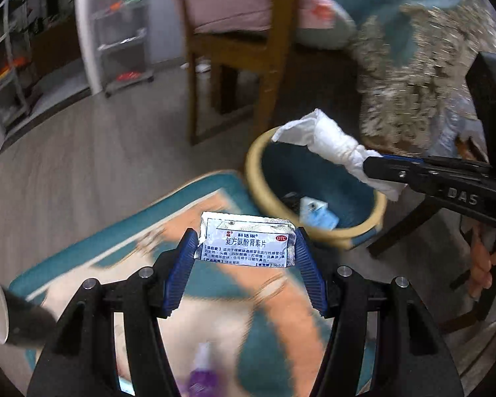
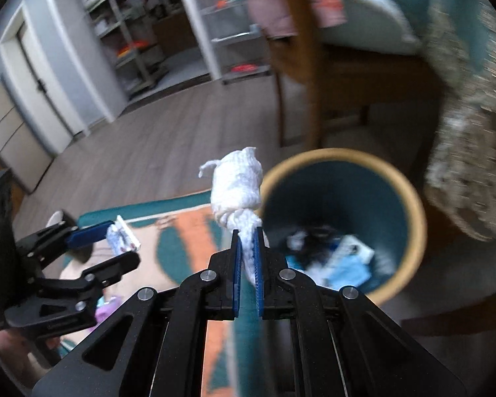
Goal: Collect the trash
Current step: 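Carry both over the wastebasket and open both tools to drop them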
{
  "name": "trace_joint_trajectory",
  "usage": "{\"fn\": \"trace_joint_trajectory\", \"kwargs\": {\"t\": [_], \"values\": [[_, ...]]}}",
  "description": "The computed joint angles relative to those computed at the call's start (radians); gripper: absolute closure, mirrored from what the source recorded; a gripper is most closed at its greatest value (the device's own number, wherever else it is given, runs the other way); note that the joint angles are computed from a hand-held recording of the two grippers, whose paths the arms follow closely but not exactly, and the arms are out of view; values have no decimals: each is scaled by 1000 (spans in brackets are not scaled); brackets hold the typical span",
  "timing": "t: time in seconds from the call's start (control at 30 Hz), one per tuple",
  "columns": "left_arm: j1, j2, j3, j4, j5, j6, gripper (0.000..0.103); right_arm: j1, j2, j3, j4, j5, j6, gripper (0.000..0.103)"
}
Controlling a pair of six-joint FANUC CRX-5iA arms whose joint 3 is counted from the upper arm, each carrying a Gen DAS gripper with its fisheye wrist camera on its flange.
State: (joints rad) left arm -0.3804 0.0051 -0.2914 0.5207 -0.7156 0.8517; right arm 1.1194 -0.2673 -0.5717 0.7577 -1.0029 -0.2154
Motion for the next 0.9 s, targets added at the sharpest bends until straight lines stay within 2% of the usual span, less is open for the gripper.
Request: {"fn": "trace_joint_trajectory", "kwargs": {"t": [0.1, 0.23, 0.4, 0.6, 0.7, 0.77, 0.8, 0.83, 0.9], "values": [[-65, 35, 16, 28, 31, -29, 44, 5, -55, -50, 3, -47, -59, 95], [-133, 101, 67, -27, 34, 6, 44, -14, -100, -98, -18, -64, -86, 95], [-175, 186, 137, -110, 32, 57, 44, -79, -122, -145, -92, -1, -82, 95], [-203, 244, 166, -80, 74, 42, 44, -129, -139, -189, -87, 72, -121, 94], [-213, 255, 166, -87, 101, 38, 39, -130, -126, -189, -58, 61, -135, 82], [-218, 250, 149, -86, 123, 36, 22, -130, -121, -191, -44, 60, -146, 68], [-218, 247, 146, -90, 128, 36, 21, -130, -115, -183, -41, 54, -147, 57], [-216, 243, 140, -88, 130, 24, 20, -130, -113, -183, -33, 50, -152, 51], [-211, 240, 145, -110, 120, 37, 20, -137, -110, -178, -31, 57, -145, 49]]}}
